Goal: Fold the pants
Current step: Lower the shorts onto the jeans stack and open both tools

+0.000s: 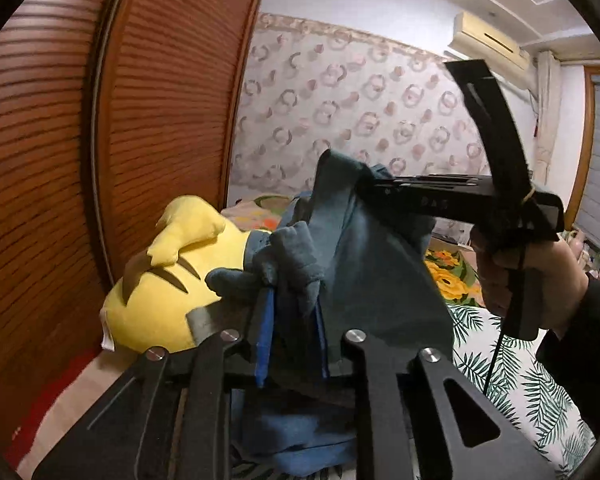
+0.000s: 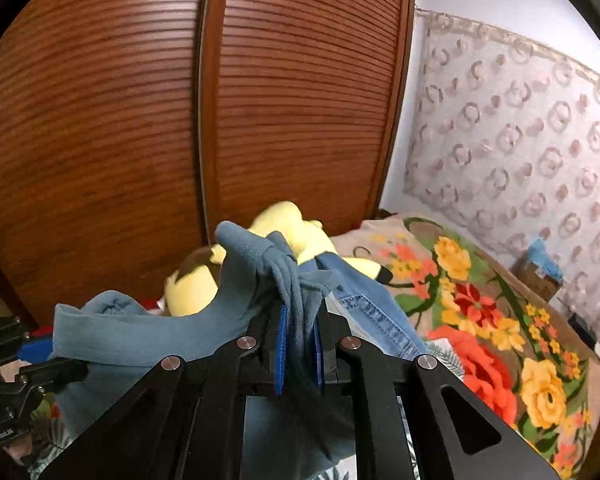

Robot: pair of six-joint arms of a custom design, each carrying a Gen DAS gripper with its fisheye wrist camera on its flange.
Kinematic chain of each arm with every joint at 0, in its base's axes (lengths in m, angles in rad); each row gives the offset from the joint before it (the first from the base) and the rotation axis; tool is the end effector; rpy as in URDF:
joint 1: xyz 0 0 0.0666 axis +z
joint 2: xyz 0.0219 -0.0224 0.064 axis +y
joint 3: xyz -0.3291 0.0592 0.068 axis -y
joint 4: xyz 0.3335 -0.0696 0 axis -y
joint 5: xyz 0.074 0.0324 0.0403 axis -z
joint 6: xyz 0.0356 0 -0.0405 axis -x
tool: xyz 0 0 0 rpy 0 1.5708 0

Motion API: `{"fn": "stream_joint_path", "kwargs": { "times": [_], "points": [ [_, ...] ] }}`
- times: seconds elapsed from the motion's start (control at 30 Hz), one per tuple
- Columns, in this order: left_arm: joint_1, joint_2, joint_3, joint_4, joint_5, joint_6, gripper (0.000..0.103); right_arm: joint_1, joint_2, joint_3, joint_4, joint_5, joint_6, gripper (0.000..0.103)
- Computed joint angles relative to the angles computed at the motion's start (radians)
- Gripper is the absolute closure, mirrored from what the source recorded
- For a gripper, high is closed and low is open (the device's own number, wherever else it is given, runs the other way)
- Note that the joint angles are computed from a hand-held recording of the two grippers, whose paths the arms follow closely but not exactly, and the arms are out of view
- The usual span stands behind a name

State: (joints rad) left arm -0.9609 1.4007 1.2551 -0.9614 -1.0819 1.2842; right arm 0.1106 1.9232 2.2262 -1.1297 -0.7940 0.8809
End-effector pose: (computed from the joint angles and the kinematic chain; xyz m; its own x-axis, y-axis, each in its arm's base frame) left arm 0.2566 -0.3130 0.3368 -0.2971 -0.3613 -0.8838 -0.4465 0.8708 -0.2059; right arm 0.5782 0.0893 0.4426 -0.0354 -0.5479 -0.8358 -0.9188 0.3469 -0.1885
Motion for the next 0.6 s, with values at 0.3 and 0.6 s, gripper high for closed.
{"fn": "stream_joint_path", "kwargs": {
  "times": [0.3,0.6],
  "points": [
    [-0.002,0.013,0.006,-0.044,0.024,0.043,0.067,0.012,0.040,0.106,-0.068,0.033,-0.068,0.078],
    [0.003,0.033,0.016,-0.073,0.068,0.033,0.055,-0.032,-0.021,-0.010,-0.022,0.013,-0.081,0.075]
  ]
}}
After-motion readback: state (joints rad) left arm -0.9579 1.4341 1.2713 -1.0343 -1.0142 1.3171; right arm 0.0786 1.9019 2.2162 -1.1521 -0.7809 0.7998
